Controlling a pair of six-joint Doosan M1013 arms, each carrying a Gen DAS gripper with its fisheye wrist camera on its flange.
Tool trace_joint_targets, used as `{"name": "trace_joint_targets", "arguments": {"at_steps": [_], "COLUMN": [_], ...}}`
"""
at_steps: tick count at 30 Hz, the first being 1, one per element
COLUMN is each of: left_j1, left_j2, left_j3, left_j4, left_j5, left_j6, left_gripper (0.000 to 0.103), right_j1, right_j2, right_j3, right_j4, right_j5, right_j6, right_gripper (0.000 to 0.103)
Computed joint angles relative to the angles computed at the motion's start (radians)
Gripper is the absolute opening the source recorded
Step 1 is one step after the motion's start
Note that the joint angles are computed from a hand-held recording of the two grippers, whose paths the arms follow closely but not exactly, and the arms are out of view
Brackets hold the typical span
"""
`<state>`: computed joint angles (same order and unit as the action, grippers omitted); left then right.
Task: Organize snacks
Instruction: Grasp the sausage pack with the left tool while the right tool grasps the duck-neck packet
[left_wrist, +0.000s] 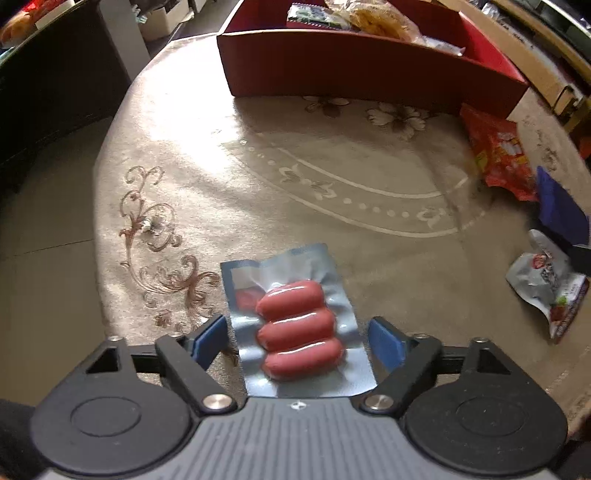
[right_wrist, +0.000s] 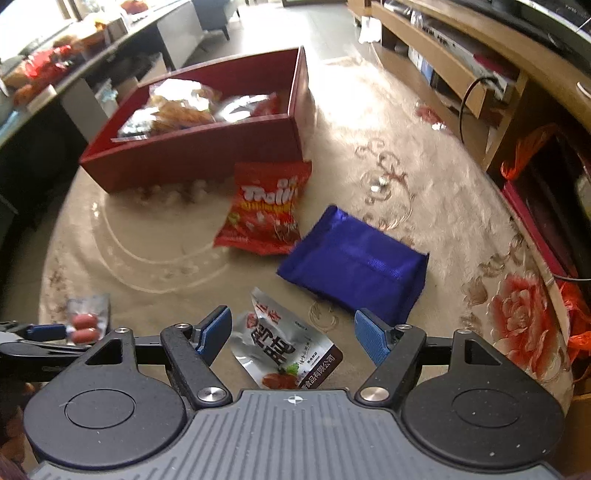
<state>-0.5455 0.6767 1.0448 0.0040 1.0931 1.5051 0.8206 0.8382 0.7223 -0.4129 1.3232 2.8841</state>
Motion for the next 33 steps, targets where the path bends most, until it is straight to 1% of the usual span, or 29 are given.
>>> {"name": "trace_joint_targets", "arguments": {"at_steps": [2,4,7,11,14,15,16,18,19,21,23,24,26,27,28,29,30,31,32,33], "left_j1": [-0.001,0.000,0.006,0.012,0.018,0.020,0.021,0.020,0.018,0.014,0.006,-0.001,-0.010,-0.009,-0.007,-0.004,-0.002,-0.001,0.000,-0.002], "left_j2": [-0.010,-0.015,-0.015,-0.010,-0.006,-0.005,-0.003,-0.003,-0.003,-0.003,-0.003,-0.004,-0.001,0.000,0.001,0.001,0.002,0.000,-0.003,-0.006], "left_j3": [0.013,0.021,0.019,0.009,0.002,0.000,-0.002,-0.001,-0.001,0.000,0.004,0.008,0.007,0.006,0.006,0.005,0.003,0.004,0.006,0.008], "left_j4": [-0.008,-0.017,-0.038,-0.061,-0.078,-0.082,-0.085,-0.082,-0.076,-0.062,-0.034,-0.005,0.029,0.034,0.028,0.018,0.013,0.010,0.004,0.003], "left_j5": [-0.015,-0.025,-0.020,-0.006,0.002,0.003,0.003,0.002,0.002,-0.002,-0.018,-0.031,-0.038,-0.037,-0.036,-0.035,-0.032,-0.031,-0.033,-0.032], "left_j6": [0.027,0.044,0.062,0.075,0.084,0.085,0.088,0.091,0.088,0.078,0.061,0.052,0.039,0.035,0.034,0.034,0.038,0.041,0.047,0.054], "left_gripper": [0.070,0.070,0.070,0.070,0.069,0.069,0.069,0.069,0.069,0.070,0.071,0.076,0.083,0.084,0.085,0.084,0.081,0.079,0.069,0.069], "right_j1": [-0.007,-0.013,-0.020,-0.030,-0.019,-0.012,-0.008,-0.003,-0.002,-0.002,-0.008,-0.007,-0.008,-0.007,-0.003,0.003,0.005,0.007,0.010,0.012], "right_j2": [0.018,0.038,0.071,0.092,0.102,0.102,0.098,0.073,0.075,0.097,0.110,0.124,0.164,0.189,0.212,0.223,0.218,0.208,0.202,0.194], "right_j3": [-0.025,-0.057,-0.109,-0.134,-0.147,-0.151,-0.145,-0.102,-0.105,-0.143,-0.165,-0.190,-0.263,-0.309,-0.349,-0.369,-0.360,-0.345,-0.333,-0.319], "right_j4": [0.025,0.034,0.038,0.112,0.137,0.138,0.150,0.161,0.151,0.124,0.123,0.109,0.090,0.087,0.073,0.055,0.056,0.057,0.052,0.048], "right_j5": [0.013,0.025,0.049,0.055,0.073,0.082,0.080,0.032,0.038,0.100,0.124,0.141,0.200,0.240,0.272,0.287,0.279,0.268,0.263,0.260], "right_j6": [-0.041,-0.100,-0.184,-0.233,-0.252,-0.249,-0.239,-0.209,-0.202,-0.178,-0.158,-0.161,-0.188,-0.197,-0.219,-0.238,-0.238,-0.232,-0.229,-0.229], "right_gripper": [0.079,0.079,0.079,0.079,0.080,0.079,0.079,0.079,0.079,0.079,0.081,0.080,0.079,0.079,0.076,0.074,0.073,0.069,0.066,0.065]}}
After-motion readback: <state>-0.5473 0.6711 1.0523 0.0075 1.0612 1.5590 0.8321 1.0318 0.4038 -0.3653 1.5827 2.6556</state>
